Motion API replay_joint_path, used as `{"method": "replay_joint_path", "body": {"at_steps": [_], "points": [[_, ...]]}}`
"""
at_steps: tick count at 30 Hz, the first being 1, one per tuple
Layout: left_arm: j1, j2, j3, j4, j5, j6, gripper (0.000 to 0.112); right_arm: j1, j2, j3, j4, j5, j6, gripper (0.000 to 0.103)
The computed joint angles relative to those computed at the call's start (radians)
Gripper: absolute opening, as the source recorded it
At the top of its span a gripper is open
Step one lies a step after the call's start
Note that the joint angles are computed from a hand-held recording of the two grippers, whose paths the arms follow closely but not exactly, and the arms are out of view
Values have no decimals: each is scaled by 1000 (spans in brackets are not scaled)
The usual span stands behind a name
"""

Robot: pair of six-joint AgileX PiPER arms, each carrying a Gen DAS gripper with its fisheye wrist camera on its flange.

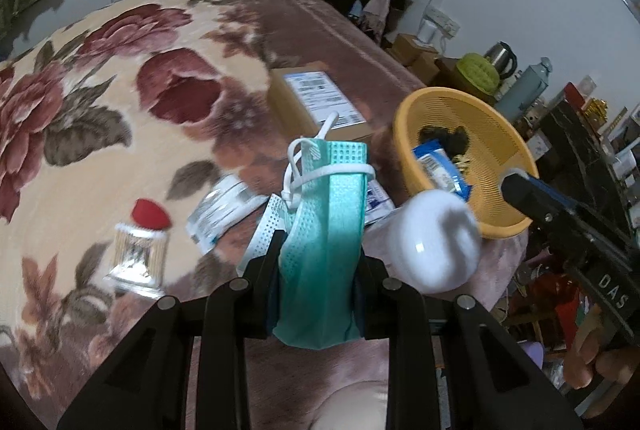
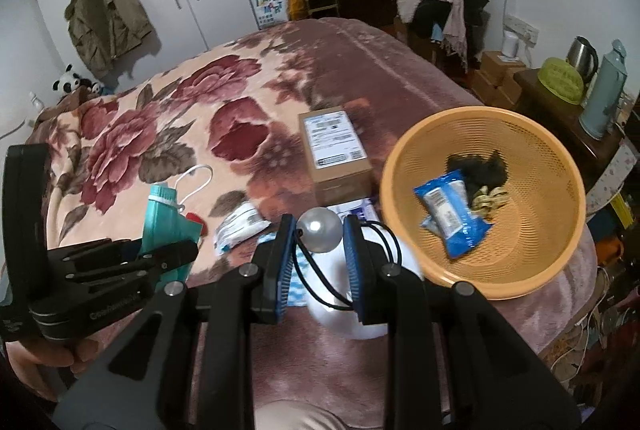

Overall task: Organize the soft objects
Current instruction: 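Lift the teal face mask with the left tool and carry it over the basket, then open the left tool to drop the face mask into the basket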

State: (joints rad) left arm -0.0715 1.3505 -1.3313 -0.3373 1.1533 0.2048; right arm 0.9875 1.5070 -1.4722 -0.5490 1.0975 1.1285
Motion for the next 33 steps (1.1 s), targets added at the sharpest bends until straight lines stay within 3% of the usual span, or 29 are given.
{"method": "replay_joint_path", "body": {"at_steps": [8, 17, 23, 29, 30, 31, 33], "points": [[-157, 85, -111, 21, -7, -102, 28, -74, -87, 89, -2, -14, 7, 25], [-331, 269, -340, 9, 16, -189, 28, -205, -186, 179, 16, -30, -3, 25], [-401, 372, -439, -1, 27, -229, 28, -283, -225, 213, 31, -31, -31, 25], [-446, 451, -487, -38, -9, -239, 28, -380, -251, 250, 55, -55, -65, 25], [-451, 461, -489, -55, -26, -230, 35, -398, -260, 261, 58, -68, -67, 25], [-455, 466, -486, -69, -41, -221, 53, -418, -270, 275, 61, -82, -62, 25], [-464, 468, -480, -66, -65, -232, 75, -451, -272, 282, 86, -84, -71, 29]]}}
